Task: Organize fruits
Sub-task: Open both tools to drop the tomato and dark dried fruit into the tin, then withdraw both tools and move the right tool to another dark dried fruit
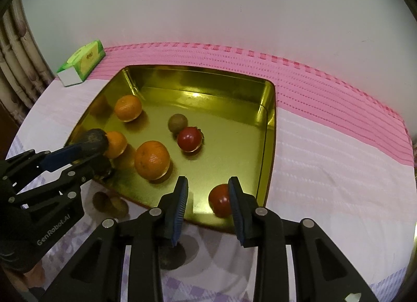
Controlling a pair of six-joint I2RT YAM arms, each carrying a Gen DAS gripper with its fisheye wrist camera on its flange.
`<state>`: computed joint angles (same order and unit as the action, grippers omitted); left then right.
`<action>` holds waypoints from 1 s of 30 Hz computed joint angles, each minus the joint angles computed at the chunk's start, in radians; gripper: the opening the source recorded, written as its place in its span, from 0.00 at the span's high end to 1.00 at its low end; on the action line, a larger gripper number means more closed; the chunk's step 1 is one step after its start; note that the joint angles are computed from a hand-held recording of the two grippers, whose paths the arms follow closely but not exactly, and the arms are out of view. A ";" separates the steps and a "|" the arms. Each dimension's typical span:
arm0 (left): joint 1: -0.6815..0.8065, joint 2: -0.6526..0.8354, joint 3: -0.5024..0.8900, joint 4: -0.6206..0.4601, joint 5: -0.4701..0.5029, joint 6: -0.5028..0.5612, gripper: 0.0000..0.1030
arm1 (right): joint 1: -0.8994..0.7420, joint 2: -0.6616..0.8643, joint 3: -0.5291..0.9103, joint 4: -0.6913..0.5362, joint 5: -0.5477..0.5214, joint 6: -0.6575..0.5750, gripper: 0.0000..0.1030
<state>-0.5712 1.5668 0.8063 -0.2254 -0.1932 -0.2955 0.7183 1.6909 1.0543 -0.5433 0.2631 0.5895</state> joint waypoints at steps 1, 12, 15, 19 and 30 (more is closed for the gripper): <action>-0.005 -0.019 -0.009 -0.007 -0.004 -0.003 0.65 | 0.007 -0.013 -0.006 -0.004 0.005 0.006 0.71; -0.098 -0.277 -0.155 -0.094 -0.064 -0.066 0.58 | 0.106 -0.200 -0.095 -0.086 0.066 0.116 0.70; -0.113 -0.308 -0.206 -0.099 -0.066 -0.094 0.58 | 0.135 -0.231 -0.139 -0.093 0.069 0.158 0.70; -0.128 -0.307 -0.268 -0.083 -0.062 -0.125 0.58 | 0.176 -0.243 -0.198 -0.088 0.056 0.207 0.70; -0.103 -0.252 -0.323 -0.018 -0.031 -0.126 0.58 | 0.217 -0.162 -0.251 0.002 0.000 0.254 0.70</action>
<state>-0.6740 1.3146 0.4837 -0.2431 -0.2241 -0.4215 0.9358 1.5291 0.8034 -0.5411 0.2635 0.8431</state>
